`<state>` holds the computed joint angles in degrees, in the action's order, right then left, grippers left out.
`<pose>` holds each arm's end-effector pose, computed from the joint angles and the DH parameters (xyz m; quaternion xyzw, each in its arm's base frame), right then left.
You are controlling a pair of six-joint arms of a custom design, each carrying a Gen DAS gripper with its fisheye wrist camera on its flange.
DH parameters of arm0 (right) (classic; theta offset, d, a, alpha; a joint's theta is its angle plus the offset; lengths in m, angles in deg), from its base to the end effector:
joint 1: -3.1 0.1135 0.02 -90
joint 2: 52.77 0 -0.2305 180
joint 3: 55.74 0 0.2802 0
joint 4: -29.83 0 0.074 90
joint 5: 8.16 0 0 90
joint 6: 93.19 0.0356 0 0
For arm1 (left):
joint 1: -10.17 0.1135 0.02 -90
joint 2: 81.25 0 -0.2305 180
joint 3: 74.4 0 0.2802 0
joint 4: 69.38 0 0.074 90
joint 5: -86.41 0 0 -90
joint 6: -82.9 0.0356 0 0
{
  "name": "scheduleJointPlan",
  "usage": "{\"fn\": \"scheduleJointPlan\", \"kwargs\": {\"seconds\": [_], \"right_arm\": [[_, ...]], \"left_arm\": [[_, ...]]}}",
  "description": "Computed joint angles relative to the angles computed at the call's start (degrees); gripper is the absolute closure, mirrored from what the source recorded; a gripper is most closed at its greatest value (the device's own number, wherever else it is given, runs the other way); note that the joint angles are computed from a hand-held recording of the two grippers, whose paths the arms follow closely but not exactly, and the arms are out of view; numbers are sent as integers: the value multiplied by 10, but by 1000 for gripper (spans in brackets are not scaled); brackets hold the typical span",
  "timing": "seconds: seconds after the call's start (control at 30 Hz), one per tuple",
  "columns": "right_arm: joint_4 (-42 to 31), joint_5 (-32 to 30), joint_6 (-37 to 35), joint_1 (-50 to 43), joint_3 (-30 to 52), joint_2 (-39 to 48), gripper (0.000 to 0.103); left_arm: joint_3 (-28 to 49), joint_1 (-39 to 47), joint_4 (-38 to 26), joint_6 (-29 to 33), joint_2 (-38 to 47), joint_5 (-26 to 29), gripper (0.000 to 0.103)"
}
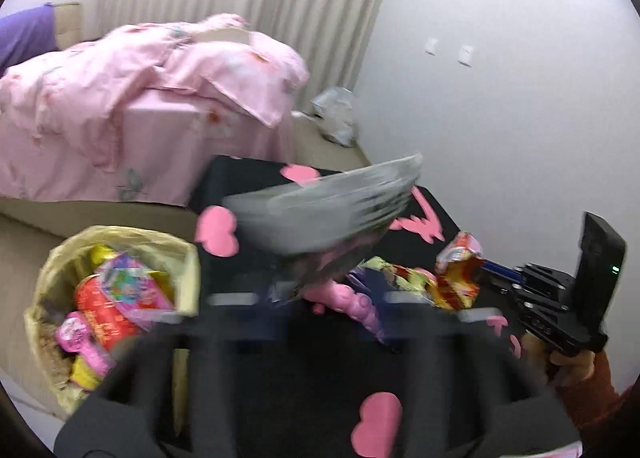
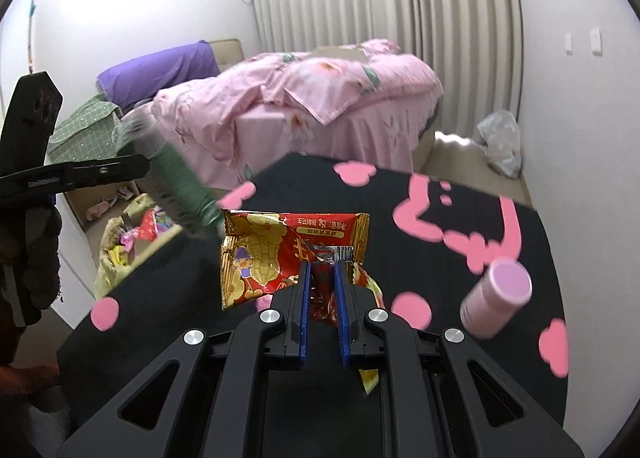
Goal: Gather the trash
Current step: 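Carry the milk carton into the trash bag and open the left gripper while the right gripper holds the wrapper, then grasp the pink candy wrapper on the table with the left gripper while the right gripper holds the red-gold wrapper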
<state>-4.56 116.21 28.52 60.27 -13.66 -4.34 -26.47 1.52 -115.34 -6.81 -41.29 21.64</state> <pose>0.1383 0.1772 0.1875 -0.0713 0.8742 0.0870 0.4723 0.1999 -0.0458 0.2350 0.1638 0.8669 -0.2270 0.4124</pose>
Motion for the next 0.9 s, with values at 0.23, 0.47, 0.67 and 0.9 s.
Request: {"fn": "scheduleJointPlan", "kwargs": {"seconds": [0.23,0.47,0.67,0.9], "right_arm": [[-5,2,-28,0,58,41,90],[-14,-26,-10,-21,49,35,90],[40,-69,-41,-48,49,75,90],[88,-120,-79,-111,97,180,90]], "left_arm": [[-1,59,13,21,33,58,90],[-13,110,45,26,73,91,46],[26,142,160,-14,223,24,38],[94,156,184,-15,338,24,37]]}}
